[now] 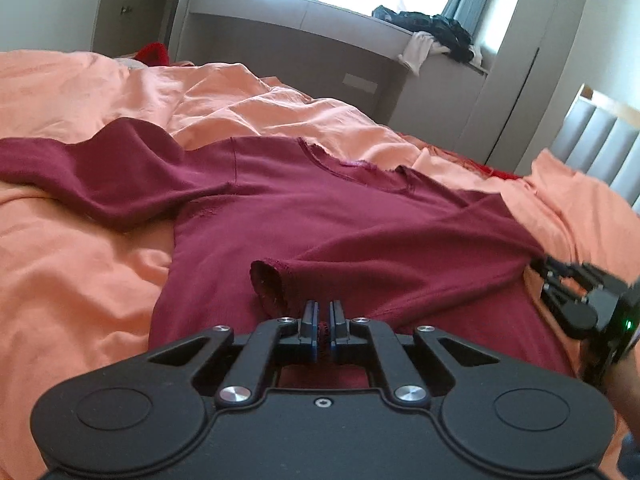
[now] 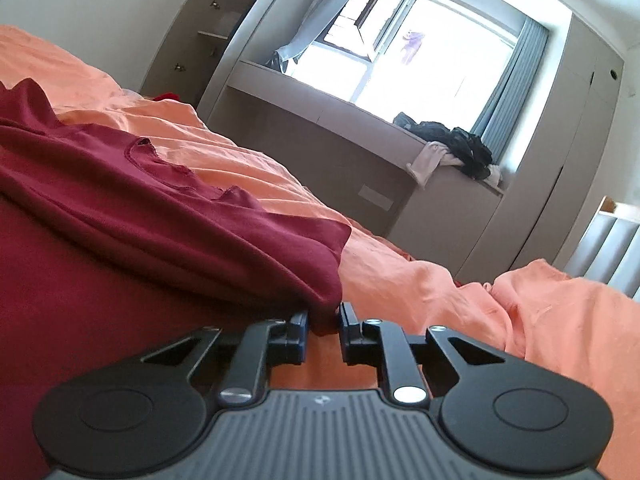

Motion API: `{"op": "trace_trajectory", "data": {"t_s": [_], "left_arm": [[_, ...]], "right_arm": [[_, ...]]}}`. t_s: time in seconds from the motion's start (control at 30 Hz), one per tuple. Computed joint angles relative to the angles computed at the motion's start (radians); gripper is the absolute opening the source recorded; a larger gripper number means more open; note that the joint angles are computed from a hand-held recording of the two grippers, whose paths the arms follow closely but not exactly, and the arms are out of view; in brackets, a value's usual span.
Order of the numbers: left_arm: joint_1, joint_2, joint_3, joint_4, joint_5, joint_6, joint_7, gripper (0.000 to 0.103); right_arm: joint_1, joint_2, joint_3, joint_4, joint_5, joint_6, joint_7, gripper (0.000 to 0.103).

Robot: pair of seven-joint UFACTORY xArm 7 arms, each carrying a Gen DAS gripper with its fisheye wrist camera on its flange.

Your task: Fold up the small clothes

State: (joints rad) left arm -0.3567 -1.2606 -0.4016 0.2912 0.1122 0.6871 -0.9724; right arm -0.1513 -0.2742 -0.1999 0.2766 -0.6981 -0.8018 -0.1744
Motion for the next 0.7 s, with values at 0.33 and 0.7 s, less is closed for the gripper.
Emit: {"op": "trace_trajectory", "data": {"t_s": [0.33, 0.7], "left_arm": [[-0.029, -0.042, 0.005, -0.014, -0.010, 0.036, 0.016, 0.016], [0.144, -0.253, -0.052, -0.002, 0.067, 0.245, -0.106, 0.085]], "right_arm": [[0.025, -0.060, -0.054, 0.012, -0.109, 0.124, 0.118, 0.022], [0.060, -0.317, -0.370, 0.022, -0.779, 0.078, 0.833, 0.095]]}}
